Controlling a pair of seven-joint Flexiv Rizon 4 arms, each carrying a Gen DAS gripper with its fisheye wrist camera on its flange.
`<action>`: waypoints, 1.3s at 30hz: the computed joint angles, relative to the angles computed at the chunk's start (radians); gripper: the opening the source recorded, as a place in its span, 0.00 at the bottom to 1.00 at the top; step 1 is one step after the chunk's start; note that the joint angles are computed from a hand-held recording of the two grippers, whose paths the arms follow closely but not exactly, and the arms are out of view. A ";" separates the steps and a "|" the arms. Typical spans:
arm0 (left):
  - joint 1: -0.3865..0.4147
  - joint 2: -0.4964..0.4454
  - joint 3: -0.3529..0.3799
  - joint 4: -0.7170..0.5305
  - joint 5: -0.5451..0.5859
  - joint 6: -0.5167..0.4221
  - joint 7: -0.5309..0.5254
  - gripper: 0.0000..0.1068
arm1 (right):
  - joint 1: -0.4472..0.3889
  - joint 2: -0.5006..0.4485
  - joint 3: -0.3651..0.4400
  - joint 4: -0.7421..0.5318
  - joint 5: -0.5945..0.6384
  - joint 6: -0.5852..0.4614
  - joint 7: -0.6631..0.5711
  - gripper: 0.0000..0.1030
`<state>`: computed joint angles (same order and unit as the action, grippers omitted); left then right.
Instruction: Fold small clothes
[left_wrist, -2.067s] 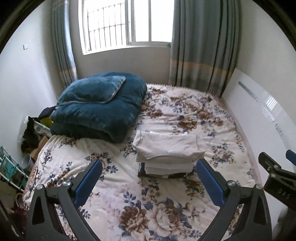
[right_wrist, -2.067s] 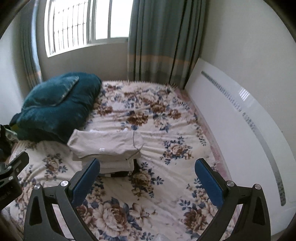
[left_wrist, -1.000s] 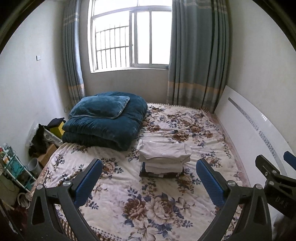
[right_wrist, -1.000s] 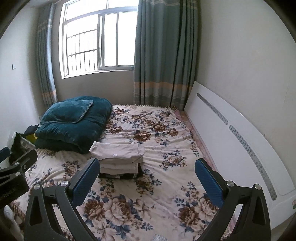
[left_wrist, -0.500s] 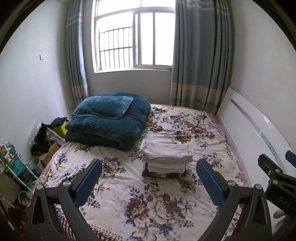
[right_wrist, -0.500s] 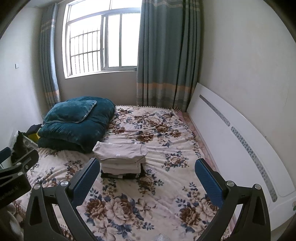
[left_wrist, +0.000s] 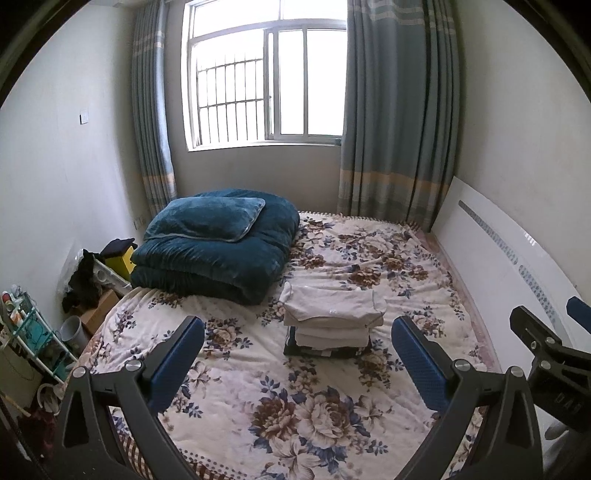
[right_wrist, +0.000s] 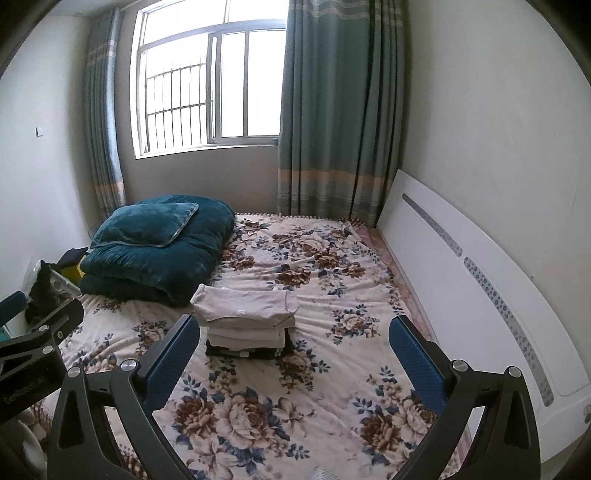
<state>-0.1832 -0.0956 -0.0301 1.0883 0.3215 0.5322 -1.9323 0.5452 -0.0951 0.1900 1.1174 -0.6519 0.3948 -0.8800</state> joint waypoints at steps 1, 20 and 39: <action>0.000 0.000 0.000 -0.001 0.001 -0.001 -0.001 0.96 | 0.001 -0.001 0.000 0.000 -0.002 0.000 0.002 1.00; 0.000 0.002 0.000 -0.003 0.003 0.000 -0.001 0.96 | 0.005 -0.003 -0.001 -0.009 0.005 0.001 -0.006 1.00; -0.001 0.010 -0.004 -0.002 0.015 -0.004 -0.010 0.96 | 0.000 0.002 0.001 0.002 0.007 0.010 -0.004 1.00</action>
